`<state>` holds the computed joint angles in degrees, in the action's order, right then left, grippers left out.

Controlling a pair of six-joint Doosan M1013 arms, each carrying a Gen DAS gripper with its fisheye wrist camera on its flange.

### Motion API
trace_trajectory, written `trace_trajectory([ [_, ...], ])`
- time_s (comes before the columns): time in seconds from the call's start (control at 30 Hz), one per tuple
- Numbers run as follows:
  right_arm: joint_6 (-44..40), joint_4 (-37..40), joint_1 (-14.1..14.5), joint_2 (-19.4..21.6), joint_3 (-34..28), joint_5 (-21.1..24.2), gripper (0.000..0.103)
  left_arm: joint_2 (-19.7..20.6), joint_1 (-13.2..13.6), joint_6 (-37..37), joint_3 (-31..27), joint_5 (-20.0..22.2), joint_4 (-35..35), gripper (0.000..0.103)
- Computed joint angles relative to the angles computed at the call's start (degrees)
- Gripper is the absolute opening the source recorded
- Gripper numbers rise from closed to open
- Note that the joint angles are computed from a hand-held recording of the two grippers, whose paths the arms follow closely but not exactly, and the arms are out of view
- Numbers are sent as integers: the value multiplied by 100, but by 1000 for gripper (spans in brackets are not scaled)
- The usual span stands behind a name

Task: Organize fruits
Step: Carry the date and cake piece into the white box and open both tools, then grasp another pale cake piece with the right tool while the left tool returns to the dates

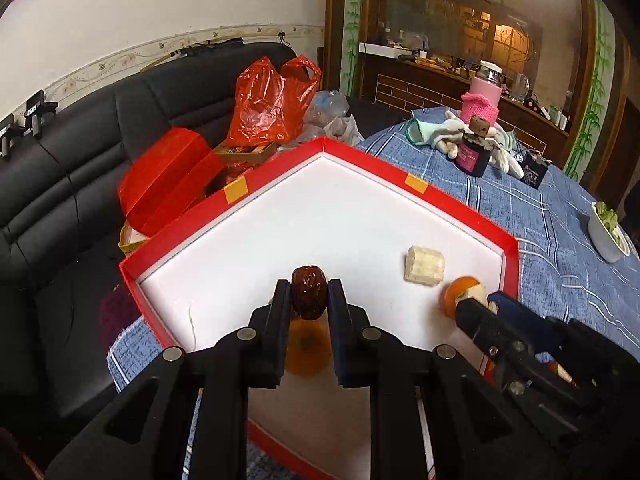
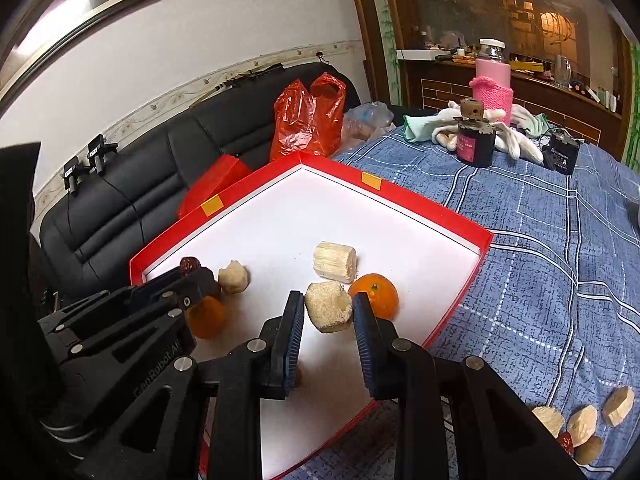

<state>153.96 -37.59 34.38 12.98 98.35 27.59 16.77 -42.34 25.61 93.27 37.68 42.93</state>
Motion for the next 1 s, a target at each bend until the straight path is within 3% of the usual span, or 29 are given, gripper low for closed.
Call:
trace_trajectory([
  [0.13,-144,233,-40,63,-72,80,27,125,92,812,-186,76,-726,16],
  [0.2,-184,299,-51,68,-67,87,28,145,99,871,-216,181,-839,21],
  [0.23,-128,244,-42,58,-55,93,28,144,87,759,-214,241,-774,32],
  [0.27,-58,174,-36,27,-21,62,35,128,76,597,-193,254,-686,46],
  [0.33,151,-33,-17,-32,38,98,40,76,54,282,-122,193,-486,59],
  [0.37,236,-70,-32,-93,108,37,47,54,33,180,-107,210,-408,63],
  [0.4,323,-116,-37,-140,154,17,57,30,12,110,-93,221,-347,63],
  [0.43,421,-186,-42,-216,227,-12,60,2,-10,36,-74,213,-275,63],
  [0.6,1460,-1294,33,-752,750,9,61,-319,-244,-706,275,-336,575,63],
  [0.73,2520,-1925,54,-1266,1324,614,62,-496,-449,-954,534,-857,1062,62],
  [0.87,2760,-1485,-144,-1578,1723,1121,62,-511,-649,-292,625,-1307,734,62],
  [1.0,2470,-1070,-313,-1624,1823,1176,55,-457,-782,698,614,-1368,61,62],
])
